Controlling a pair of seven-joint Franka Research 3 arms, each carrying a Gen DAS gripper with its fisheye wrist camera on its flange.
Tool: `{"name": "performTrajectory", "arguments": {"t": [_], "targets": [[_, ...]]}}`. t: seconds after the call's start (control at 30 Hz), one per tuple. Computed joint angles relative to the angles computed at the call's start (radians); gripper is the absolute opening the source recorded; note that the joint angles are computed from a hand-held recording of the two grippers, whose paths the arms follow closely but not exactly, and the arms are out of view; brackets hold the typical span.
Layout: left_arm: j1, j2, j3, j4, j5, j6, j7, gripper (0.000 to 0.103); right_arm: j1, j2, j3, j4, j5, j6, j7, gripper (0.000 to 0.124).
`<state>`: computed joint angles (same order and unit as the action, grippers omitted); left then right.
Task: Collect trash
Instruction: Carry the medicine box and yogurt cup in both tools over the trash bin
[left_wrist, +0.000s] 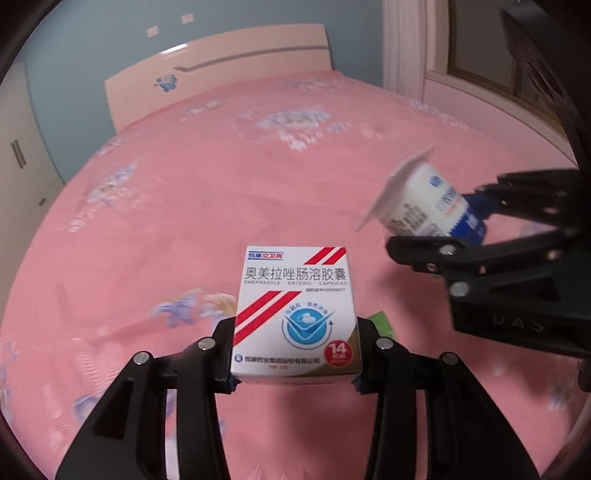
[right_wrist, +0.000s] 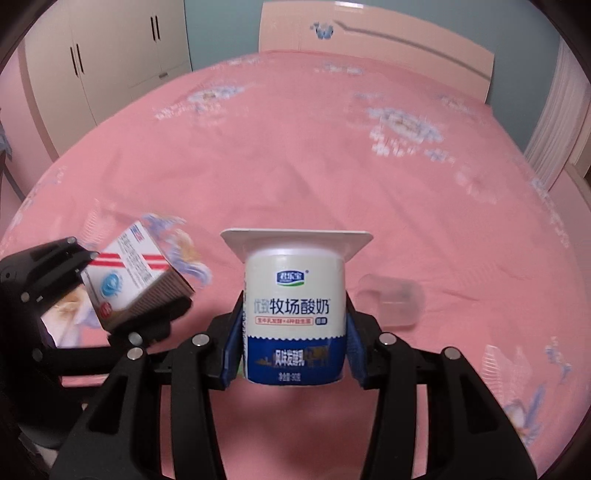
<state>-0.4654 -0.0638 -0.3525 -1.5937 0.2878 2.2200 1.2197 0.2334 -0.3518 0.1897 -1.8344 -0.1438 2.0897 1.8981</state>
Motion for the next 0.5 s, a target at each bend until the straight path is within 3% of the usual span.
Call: {"name": "performTrajectory", "arguments": {"t": [0.33,0.5], "targets": [[-0.002,-0.151,-0.060,0.131,0.115,-0.208,-0.077,0.045,-0.011,-0.149,0.077,0.165,-0.033,-0.181,0.017,0.047],[0.006,-0.224,-0.120,0.199,0.164,-0.330,-0.089,0.045,-0.032,-0.213,0.127,0.276,-0.032,-0.280,0.020,0.047]]}}
